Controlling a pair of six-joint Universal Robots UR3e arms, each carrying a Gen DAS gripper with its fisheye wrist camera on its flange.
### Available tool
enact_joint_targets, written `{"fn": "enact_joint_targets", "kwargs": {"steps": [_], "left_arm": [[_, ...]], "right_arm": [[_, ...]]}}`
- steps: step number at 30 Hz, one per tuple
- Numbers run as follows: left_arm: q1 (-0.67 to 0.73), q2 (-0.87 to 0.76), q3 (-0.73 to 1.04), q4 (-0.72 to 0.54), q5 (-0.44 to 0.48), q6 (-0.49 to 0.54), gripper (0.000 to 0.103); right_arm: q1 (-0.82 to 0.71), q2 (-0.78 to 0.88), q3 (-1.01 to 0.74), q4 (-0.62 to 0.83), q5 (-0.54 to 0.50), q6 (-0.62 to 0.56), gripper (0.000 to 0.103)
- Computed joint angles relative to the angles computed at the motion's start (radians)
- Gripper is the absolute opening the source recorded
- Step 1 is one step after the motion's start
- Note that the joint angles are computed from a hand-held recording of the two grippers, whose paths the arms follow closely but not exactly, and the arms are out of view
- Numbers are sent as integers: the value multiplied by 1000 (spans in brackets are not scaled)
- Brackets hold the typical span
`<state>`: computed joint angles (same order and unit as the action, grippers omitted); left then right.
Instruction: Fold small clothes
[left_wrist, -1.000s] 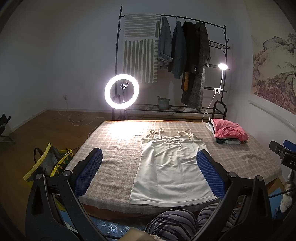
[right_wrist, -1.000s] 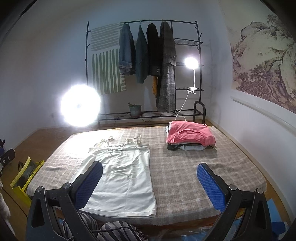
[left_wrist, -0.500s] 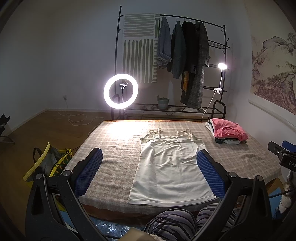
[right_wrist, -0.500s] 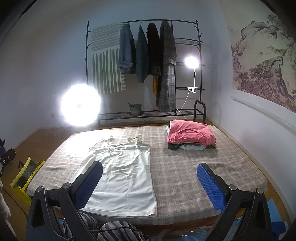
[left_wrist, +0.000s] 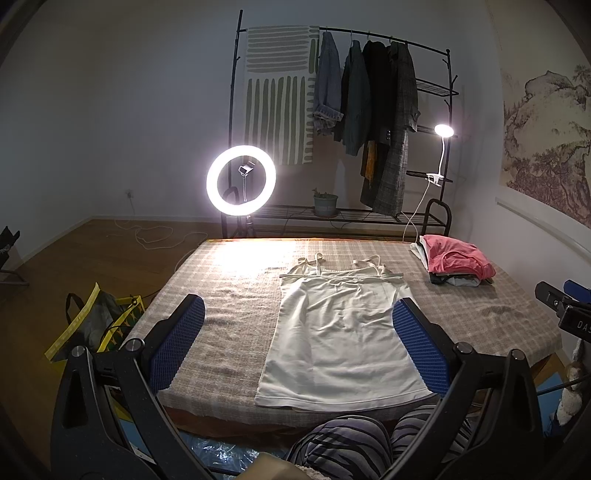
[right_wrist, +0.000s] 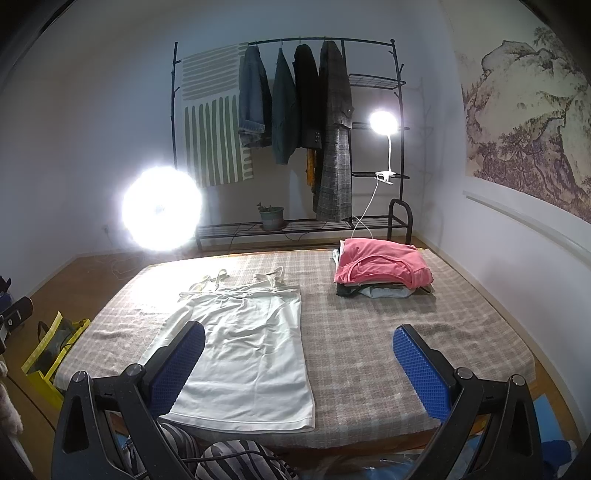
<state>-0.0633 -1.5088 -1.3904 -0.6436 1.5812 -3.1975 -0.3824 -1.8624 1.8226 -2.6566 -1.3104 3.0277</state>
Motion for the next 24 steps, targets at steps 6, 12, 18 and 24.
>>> {"fn": "enact_joint_targets", "kwargs": {"steps": [6,12,18,24], "left_arm": [[1,1,-1,-1,-2,1,103],[0,0,0,-1,-1,1,103],[0,-2,-1,-1,0,1,103],[-6,-6,-2,-5,11,-2,103]], "right_arm": [[14,7,4,-9,-13,4,103],[13,7,4,-9,-11,5,103],[27,15,4,-14,-24,7,103],[68,56,-19,-26,-56,14,103]]}}
